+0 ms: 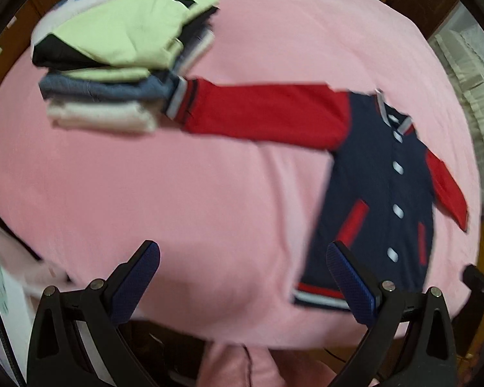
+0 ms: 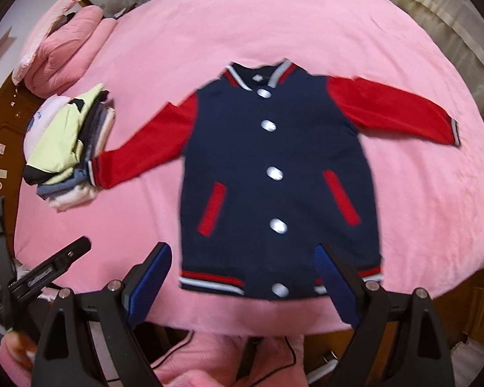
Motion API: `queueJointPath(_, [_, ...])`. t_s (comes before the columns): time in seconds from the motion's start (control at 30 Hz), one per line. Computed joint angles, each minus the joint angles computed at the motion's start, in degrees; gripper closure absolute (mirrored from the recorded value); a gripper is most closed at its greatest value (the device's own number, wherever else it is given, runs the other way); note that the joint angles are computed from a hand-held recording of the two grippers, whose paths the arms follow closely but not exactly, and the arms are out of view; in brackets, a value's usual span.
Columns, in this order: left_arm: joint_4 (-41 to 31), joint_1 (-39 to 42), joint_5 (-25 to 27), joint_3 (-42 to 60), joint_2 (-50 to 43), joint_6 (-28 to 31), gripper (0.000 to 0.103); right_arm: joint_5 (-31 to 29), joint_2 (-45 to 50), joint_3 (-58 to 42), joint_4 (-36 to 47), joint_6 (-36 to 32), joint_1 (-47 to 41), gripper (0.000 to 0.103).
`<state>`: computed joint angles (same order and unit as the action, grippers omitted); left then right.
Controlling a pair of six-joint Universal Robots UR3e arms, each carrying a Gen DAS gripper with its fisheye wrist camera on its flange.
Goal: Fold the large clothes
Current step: 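Move the left tool to the red sleeve cuff near the clothes stack, then grasp the red sleeve cuff with the left gripper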
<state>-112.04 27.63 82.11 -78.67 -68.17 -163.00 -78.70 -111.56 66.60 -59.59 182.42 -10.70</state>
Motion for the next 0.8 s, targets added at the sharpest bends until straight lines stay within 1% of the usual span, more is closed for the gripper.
queueJointPath(0.07, [4.6,2.0,-0.5,-1.2,-3.2,2.5,0.001,-1.6,4.5,-1.4,-4.0,4.3,5.8,0.013])
queueJointPath(0.1, [6.3,2.9,-1.1,-1.4,-4.7,3.8,0.001,-2.9,8.3,-3.5,-5.9,6.5,9.5,0.013])
queueJointPath(0.2, [12.8,4.3,-2.7,-2.5,-9.5,6.9,0.001,-4.5,14.7,-7.9,-9.1,9.3,14.6,0.013])
queueJointPath(0.27, [16.7,4.2,-3.4,-2.7,-13.4,8.3,0.004,-5.6,18.2,-10.4,-10.2,11.2,17.2,0.013])
queueJointPath(0.33, [21.3,2.9,-2.3,-3.1,-17.3,8.2,0.008,-6.6,21.7,-13.0,-10.2,13.7,19.5,0.013])
queueJointPath(0.4, [24.7,1.7,-1.0,-2.5,-21.3,7.7,0.008,-6.7,24.3,-14.8,-9.5,15.6,21.0,0.013])
queueJointPath(0.5, [29.6,0.1,1.0,-1.4,-27.3,7.2,0.011,-7.1,25.4,-15.0,-9.3,18.3,22.2,0.013])
queueJointPath(0.6, [32.5,-1.3,3.6,0.5,-33.1,6.5,0.022,-7.9,25.2,-13.6,-8.1,21.4,23.3,0.013])
queueJointPath(0.63, [32.5,-1.5,4.0,1.5,-34.7,6.2,0.029,-8.1,25.0,-13.2,-7.4,22.4,23.4,0.013])
queueJointPath(0.67, [32.0,-1.6,4.3,3.0,-36.6,5.9,0.036,-8.2,24.8,-12.8,-7.0,23.3,23.4,0.013])
queueJointPath(0.7, [31.0,-1.7,4.2,4.7,-38.5,5.5,0.040,-8.1,24.5,-12.2,-6.7,24.1,23.2,0.013])
queueJointPath(0.73, [30.0,-1.7,4.1,5.9,-39.8,5.2,0.046,-7.9,24.0,-11.6,-6.6,24.9,22.9,0.013])
queueJointPath(0.8, [28.3,-1.8,4.6,8.6,-42.5,3.4,0.052,-7.6,23.6,-10.8,-6.6,25.8,22.4,0.013])
